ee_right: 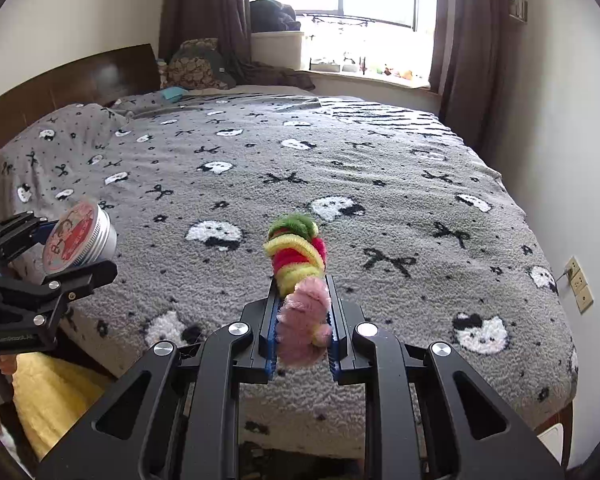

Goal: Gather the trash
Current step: 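Carry the tin and yarn toy down over the bin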

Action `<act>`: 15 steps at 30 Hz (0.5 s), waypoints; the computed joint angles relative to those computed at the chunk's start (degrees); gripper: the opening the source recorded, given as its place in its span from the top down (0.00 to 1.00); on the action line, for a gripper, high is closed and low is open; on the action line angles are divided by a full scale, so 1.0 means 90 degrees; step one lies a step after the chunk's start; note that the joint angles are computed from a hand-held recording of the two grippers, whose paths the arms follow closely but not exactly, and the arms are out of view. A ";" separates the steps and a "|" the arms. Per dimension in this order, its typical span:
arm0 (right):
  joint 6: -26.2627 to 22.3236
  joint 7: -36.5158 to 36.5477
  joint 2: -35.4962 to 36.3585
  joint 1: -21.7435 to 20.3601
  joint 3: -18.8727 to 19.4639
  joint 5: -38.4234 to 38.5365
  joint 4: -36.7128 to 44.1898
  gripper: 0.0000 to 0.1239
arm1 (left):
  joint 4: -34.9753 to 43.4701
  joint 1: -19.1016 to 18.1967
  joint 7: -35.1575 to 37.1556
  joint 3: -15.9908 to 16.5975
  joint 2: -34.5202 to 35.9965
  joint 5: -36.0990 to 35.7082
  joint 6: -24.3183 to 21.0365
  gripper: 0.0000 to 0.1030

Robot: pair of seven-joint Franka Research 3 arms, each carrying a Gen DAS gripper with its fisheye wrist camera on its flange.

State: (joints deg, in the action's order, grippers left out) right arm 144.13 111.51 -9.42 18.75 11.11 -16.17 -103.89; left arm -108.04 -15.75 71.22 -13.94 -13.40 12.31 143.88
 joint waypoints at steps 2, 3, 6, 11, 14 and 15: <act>0.0151 -0.0071 -0.0386 0.0047 -0.0007 0.0155 -0.0469 0.84 | -0.0289 -0.0028 -0.0097 -0.0050 -0.0233 0.0047 0.0036 0.35; 0.0201 -0.0109 -0.0495 0.0033 0.0006 0.0208 -0.0606 0.84 | -0.0448 -0.0038 -0.0166 -0.0084 -0.0354 0.0098 0.0054 0.35; 0.0336 -0.0294 -0.0923 0.0040 0.0069 0.0504 -0.1152 0.84 | -0.0890 -0.0100 -0.0358 -0.0141 -0.0697 0.0160 0.0095 0.35; 0.0378 -0.0670 -0.1430 0.0175 0.0163 0.1170 -0.1956 0.84 | -0.1680 -0.0317 -0.0494 -0.0109 -0.1201 -0.0022 0.0258 0.35; 0.0309 -0.0739 -0.1582 0.0236 0.0220 0.1525 -0.2275 0.84 | -0.2065 -0.0536 -0.0425 -0.0005 -0.1347 -0.0292 0.0259 0.35; 0.0270 -0.0745 -0.1640 0.0242 0.0221 0.1628 -0.2418 0.84 | -0.2202 -0.0596 -0.0411 0.0027 -0.1391 -0.0393 0.0234 0.35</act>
State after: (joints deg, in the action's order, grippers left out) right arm 146.56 104.81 -24.18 20.93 13.10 -1.52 -125.65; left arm -127.86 -21.12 67.52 -13.70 -25.92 8.78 145.99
